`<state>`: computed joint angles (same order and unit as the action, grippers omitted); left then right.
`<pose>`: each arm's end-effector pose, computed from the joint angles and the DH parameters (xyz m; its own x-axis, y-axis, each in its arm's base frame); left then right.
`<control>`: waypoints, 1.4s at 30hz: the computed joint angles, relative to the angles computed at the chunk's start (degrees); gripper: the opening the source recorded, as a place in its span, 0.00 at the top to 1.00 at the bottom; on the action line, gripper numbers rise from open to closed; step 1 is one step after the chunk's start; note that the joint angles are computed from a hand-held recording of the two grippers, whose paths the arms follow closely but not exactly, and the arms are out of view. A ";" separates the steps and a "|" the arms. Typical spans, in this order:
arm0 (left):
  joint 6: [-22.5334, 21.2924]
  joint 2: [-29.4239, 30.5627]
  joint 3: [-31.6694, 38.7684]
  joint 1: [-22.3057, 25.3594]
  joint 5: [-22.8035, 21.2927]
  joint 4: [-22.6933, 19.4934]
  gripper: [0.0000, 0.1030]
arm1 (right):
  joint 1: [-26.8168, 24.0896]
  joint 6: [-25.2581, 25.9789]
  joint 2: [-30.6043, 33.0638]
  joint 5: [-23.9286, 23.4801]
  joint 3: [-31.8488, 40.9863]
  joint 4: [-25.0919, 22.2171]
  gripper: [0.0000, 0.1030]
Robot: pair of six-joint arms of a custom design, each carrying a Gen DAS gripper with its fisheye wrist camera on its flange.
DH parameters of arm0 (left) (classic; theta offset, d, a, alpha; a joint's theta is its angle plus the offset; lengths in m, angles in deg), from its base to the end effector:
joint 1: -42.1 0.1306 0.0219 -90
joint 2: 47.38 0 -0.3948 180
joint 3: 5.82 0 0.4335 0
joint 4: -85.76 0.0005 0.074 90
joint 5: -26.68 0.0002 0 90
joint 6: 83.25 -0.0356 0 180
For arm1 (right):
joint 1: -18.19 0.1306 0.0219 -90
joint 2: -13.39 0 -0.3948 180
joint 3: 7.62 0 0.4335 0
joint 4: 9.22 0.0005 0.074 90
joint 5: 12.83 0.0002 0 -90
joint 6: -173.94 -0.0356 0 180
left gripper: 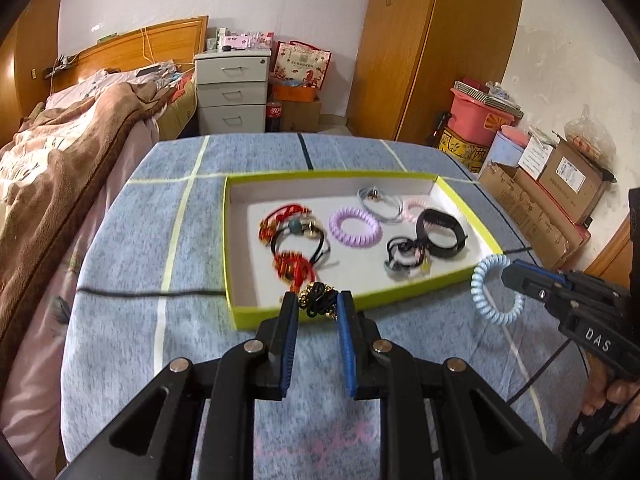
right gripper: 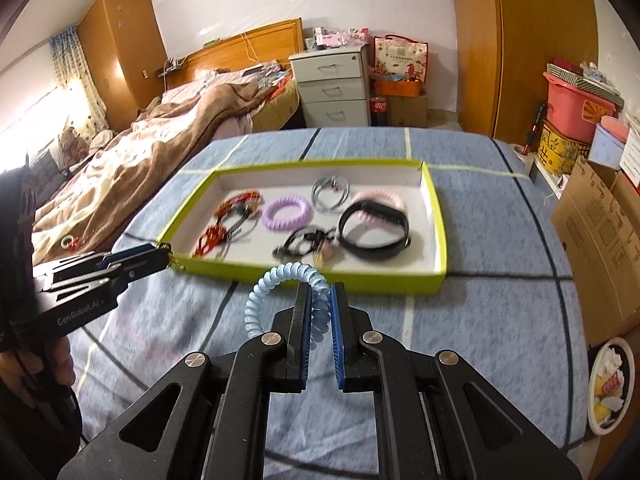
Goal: Organize jewelry
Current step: 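Carry the hair clip in the left tool while the right tool carries the blue coil to the box, then open both tools to drop the hair clip and blue coil in the box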
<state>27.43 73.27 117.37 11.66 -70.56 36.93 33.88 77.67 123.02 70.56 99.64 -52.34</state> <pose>0.6328 -0.3672 0.4103 -0.7340 0.0250 -0.6787 0.1799 0.9708 -0.1588 0.6385 0.1831 0.4064 -0.7203 -0.0896 -0.6879 -0.2693 0.9500 0.1582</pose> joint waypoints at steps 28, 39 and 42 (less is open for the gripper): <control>0.63 20.86 30.97 3.78 6.15 -12.30 0.80 | -4.09 -2.33 24.48 1.05 33.97 -14.59 0.91; 1.31 24.47 36.21 3.90 5.95 -15.81 0.80 | -3.98 -2.21 27.76 1.41 38.47 -17.18 0.91; 1.71 25.60 38.15 3.86 6.38 -16.90 0.79 | -3.90 -1.78 28.40 1.49 39.43 -18.20 0.90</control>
<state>29.14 98.87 155.52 15.52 -64.17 20.03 29.99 75.89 151.43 72.05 139.07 -70.54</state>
